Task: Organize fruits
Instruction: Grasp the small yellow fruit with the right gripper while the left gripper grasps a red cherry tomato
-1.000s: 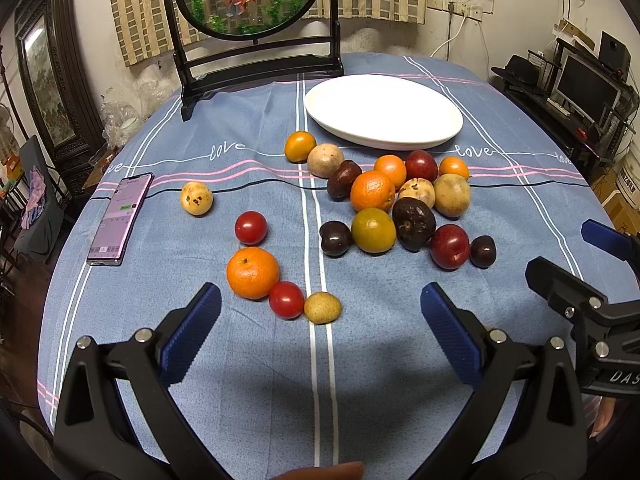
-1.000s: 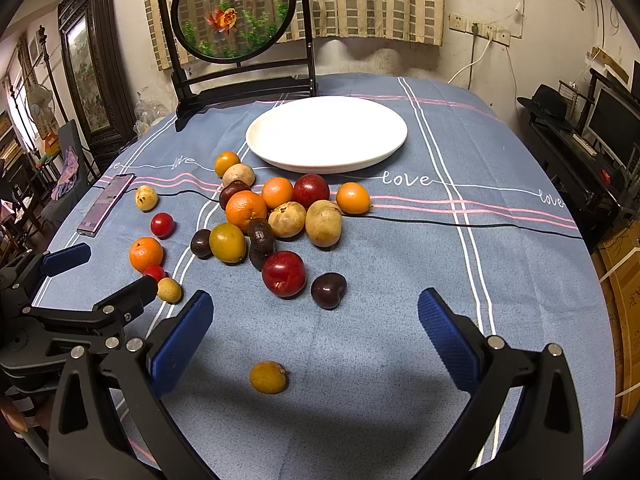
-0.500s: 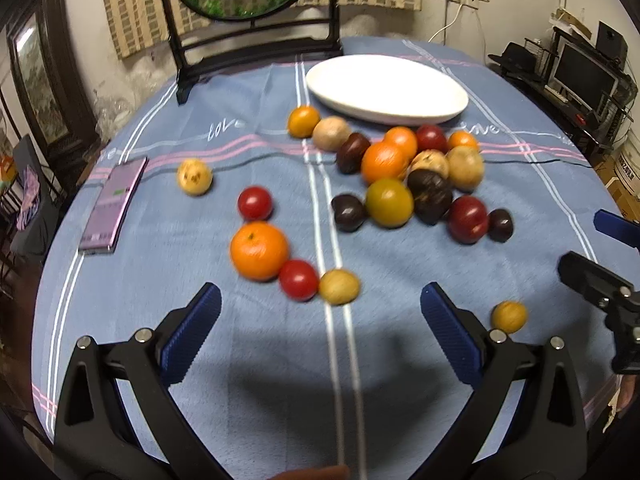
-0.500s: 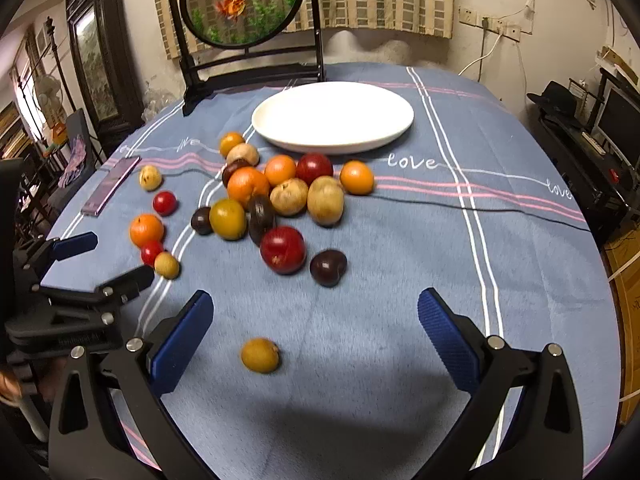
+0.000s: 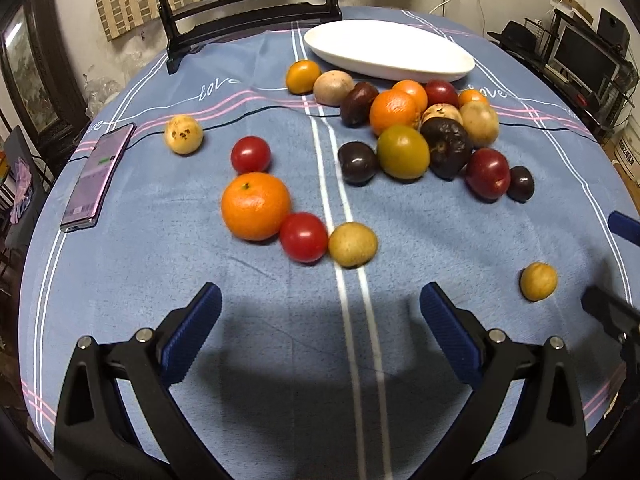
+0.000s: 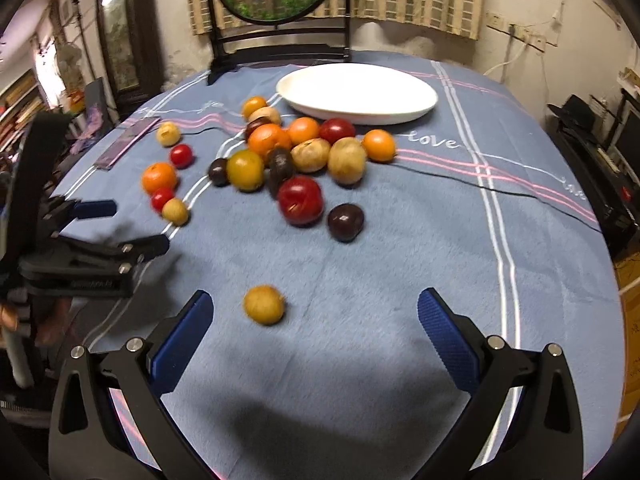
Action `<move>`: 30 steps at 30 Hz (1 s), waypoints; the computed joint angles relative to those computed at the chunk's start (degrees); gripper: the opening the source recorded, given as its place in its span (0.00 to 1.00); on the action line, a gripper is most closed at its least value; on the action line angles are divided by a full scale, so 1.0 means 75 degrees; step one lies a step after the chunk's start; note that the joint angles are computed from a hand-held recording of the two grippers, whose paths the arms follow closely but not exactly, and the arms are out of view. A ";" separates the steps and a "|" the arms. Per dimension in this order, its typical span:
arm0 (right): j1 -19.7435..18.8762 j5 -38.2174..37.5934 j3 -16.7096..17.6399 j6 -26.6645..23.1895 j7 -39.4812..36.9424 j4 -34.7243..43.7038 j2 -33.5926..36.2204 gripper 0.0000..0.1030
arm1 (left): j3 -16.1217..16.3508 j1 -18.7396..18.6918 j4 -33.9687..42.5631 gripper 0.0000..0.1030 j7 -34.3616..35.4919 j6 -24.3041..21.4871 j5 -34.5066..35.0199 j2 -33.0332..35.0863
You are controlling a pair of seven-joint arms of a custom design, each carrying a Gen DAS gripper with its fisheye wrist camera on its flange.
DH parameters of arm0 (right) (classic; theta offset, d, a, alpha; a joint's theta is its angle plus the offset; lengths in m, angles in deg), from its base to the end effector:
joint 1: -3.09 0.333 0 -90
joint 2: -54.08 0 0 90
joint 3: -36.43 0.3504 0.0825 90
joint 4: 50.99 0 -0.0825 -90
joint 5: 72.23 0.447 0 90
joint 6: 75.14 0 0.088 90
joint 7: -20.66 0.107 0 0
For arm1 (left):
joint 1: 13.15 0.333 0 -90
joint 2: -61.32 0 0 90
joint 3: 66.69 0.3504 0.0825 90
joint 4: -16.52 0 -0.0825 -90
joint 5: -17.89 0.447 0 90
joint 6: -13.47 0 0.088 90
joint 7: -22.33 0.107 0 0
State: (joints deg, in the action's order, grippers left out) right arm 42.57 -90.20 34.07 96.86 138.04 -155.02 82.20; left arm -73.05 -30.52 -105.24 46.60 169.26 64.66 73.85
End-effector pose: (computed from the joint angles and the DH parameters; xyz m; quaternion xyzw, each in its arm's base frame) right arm 0.5890 0.4784 0.3358 -0.8016 0.4880 -0.1534 0.3094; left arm 0.5826 -0.2833 0.3300 -0.6956 0.6620 -0.1744 0.2178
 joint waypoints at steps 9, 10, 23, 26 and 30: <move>-0.0633 0.0736 0.0981 -0.0513 -0.1448 0.0325 0.0312 0.57 | -0.0029 0.0067 -0.0178 0.98 -0.0022 -0.0004 0.0050 -0.0130; -0.0638 0.0803 0.1019 -0.0589 -0.1539 0.0410 0.0377 0.50 | -0.0039 0.0081 -0.0191 0.98 0.0025 0.0012 0.0031 -0.0135; -0.0811 0.1521 0.1269 -0.0628 -0.2056 0.0898 0.0819 0.26 | -0.0113 0.0220 -0.0467 0.98 0.0786 0.0792 -0.0699 -0.0195; -0.0969 0.1761 0.1409 -0.0393 -0.2225 0.0696 0.0708 0.26 | -0.0137 0.0189 -0.0351 0.88 0.1010 0.0724 -0.1024 -0.0115; -0.1074 0.1974 0.1445 -0.0061 -0.2340 0.0425 0.0563 0.26 | -0.0203 0.0148 -0.0150 0.84 0.1559 0.0477 -0.1712 0.0054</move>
